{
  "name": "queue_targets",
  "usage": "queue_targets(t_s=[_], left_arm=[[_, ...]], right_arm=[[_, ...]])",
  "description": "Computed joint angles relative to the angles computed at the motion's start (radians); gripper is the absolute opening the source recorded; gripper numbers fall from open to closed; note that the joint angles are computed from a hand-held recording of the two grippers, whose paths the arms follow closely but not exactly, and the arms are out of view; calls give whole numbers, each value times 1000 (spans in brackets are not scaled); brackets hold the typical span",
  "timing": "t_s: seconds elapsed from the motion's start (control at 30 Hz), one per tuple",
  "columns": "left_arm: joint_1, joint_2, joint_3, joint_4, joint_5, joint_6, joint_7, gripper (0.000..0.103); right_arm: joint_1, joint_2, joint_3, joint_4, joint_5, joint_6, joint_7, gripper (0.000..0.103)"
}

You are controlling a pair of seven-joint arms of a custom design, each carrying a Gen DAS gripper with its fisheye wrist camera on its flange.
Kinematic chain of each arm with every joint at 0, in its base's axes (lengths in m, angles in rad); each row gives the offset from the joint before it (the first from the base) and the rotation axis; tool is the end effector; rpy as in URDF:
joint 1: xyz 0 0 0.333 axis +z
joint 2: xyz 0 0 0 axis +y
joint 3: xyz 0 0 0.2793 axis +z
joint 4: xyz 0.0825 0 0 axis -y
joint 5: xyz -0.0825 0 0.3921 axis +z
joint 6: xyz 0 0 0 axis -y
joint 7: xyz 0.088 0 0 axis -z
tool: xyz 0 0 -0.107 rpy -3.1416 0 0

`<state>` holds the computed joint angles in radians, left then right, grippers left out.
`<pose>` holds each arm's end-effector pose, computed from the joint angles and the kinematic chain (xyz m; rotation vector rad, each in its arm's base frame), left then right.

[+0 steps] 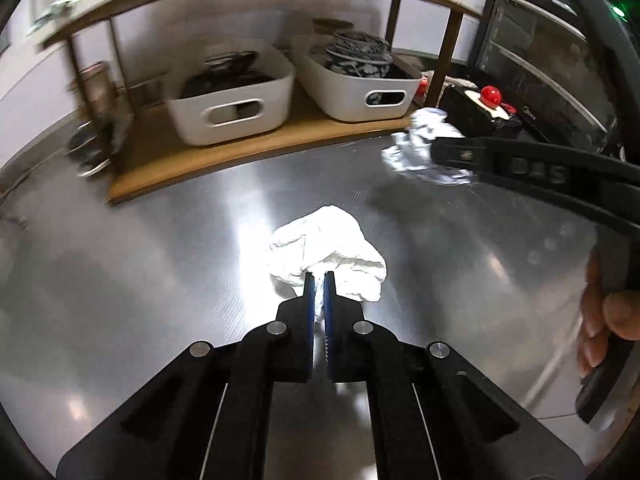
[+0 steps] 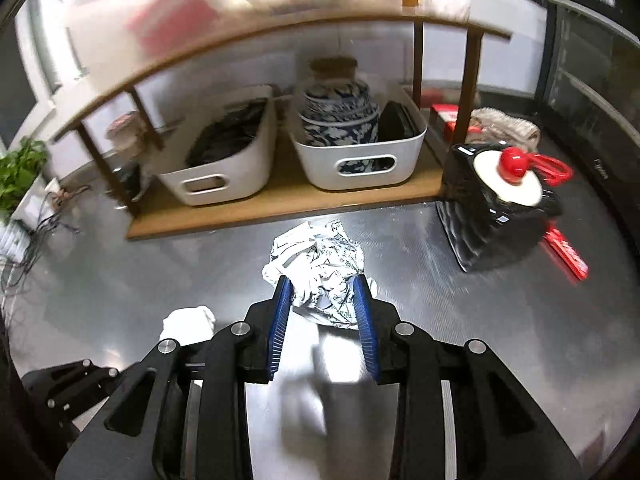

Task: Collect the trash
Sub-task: 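Lower tissue and foil ball over the floor bin and open both tools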

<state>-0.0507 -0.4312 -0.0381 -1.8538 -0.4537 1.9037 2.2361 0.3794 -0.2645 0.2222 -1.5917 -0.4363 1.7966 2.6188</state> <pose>0.4555 -0.0769 0.7131 -1.1678 2.5460 -0.8883 0.4166 0.2672 0.7492 -1.3858 2.1911 -0.6472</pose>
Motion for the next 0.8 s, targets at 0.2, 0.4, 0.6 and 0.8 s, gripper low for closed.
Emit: queue_targets(t_s=[0.2,0.4,0.6,0.8], left_arm=[[41,-159,76,-35,4,-90,20,3],[81,-300,170,-60,-9,-204,47,3],[144,-441,251,-160,7,-287,106,3],[227,-561,308,-312,35,-315,182,3]], right_arm=[[66,19,113,129,-78,-162,78,33],[165,66,205,231,-151,-276,178,33],[291,127,271,314,-248,-377,289,33],[411,176,279,290,-275,-390,388,33]])
